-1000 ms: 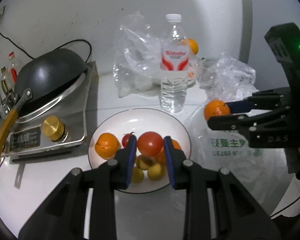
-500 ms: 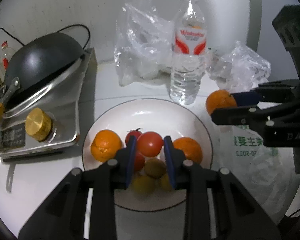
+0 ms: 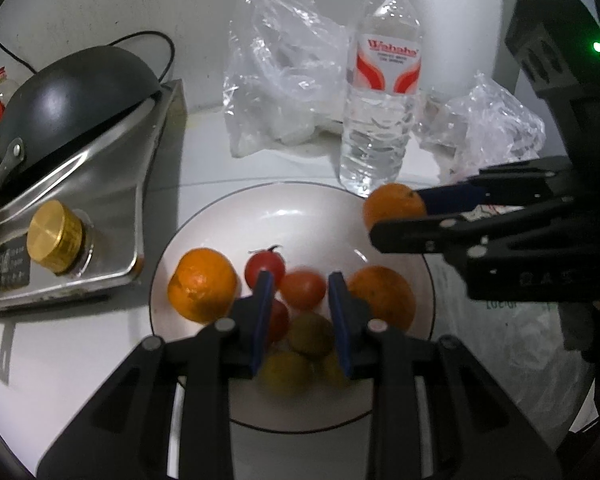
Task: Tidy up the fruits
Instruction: 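Carry the tomato and mandarin onto the white plate and open both grippers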
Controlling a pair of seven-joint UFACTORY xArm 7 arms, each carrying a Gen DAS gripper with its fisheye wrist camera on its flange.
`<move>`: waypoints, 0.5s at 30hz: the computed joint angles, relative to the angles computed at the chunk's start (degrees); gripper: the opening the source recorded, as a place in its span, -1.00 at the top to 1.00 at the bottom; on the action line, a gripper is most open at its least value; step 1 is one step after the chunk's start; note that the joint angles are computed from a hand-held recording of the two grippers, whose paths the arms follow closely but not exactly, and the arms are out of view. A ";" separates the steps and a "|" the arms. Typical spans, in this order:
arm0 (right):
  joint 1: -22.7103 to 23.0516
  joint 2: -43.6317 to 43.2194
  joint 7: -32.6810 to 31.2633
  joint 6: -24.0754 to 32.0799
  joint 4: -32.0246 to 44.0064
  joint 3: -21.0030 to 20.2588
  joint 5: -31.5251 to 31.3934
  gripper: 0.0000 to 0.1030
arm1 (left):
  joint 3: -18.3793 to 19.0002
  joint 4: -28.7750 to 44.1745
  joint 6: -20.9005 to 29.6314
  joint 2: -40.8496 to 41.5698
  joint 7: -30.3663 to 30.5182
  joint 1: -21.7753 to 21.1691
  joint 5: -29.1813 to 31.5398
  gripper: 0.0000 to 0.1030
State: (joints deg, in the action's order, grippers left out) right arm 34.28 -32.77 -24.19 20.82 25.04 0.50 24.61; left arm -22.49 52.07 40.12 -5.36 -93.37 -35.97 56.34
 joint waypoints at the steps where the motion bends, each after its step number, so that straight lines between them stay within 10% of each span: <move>1: 0.10 0.27 0.00 -0.03 0.10 -0.04 0.05 0.18 | -0.03 -0.06 0.04 -0.12 -0.14 -0.04 -0.01 0.42; 15: -0.36 -1.62 2.13 0.54 -0.48 1.45 -1.20 0.17 | -1.80 -0.73 2.52 -2.71 -0.81 -0.26 -0.61 0.39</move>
